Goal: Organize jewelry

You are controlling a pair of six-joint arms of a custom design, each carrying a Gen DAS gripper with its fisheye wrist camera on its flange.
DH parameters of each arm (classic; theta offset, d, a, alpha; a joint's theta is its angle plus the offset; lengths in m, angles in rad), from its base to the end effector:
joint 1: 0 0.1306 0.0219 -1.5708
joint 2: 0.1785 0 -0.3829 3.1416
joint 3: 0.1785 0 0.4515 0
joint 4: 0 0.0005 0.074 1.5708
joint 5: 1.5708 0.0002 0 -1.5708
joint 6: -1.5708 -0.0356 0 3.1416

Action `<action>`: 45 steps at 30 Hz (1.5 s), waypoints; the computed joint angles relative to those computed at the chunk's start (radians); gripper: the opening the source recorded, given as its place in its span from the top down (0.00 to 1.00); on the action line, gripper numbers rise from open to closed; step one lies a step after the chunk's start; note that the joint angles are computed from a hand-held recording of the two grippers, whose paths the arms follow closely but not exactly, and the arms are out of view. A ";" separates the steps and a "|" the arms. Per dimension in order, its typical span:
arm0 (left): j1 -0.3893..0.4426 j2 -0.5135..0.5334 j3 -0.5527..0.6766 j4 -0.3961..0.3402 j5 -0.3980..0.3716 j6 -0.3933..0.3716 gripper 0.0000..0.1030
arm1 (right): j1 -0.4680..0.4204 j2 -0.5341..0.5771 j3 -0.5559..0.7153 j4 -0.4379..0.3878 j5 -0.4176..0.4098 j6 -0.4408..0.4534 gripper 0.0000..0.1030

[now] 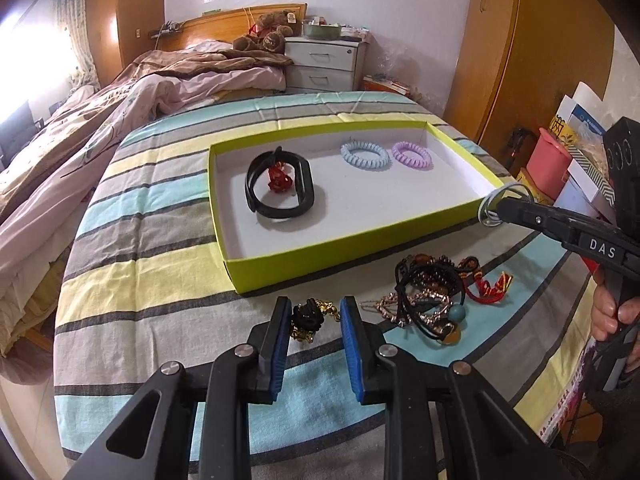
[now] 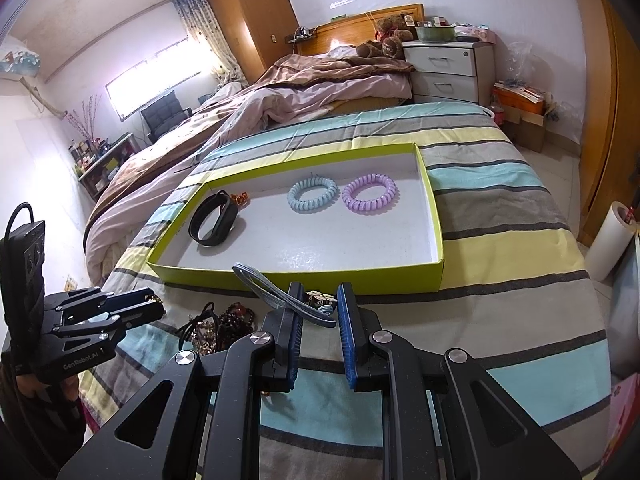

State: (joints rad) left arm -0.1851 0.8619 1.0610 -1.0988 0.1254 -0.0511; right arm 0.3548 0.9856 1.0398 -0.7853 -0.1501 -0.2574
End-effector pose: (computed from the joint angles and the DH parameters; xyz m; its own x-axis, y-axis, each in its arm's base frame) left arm 0.3319 -0.0672 0.4645 -0.7555 0.1930 -0.6260 0.2980 0.9523 -0.0661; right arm 0.3757 0.1443 0.4337 -0.7195 0.0019 -0.6945 -0.2737 0.9183 0.2861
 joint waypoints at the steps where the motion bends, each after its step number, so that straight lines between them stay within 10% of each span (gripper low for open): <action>1: 0.000 -0.001 0.003 0.000 0.001 0.000 0.76 | -0.001 -0.002 0.001 0.000 0.000 0.000 0.83; 45: -0.072 0.376 0.266 0.080 -0.015 0.124 0.75 | -0.052 0.262 0.215 -0.090 0.127 0.080 0.83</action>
State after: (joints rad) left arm -0.2567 1.2382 1.3273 -1.0191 0.1104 0.0730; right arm 0.3025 1.2480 1.2546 -0.8755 -0.0231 -0.1776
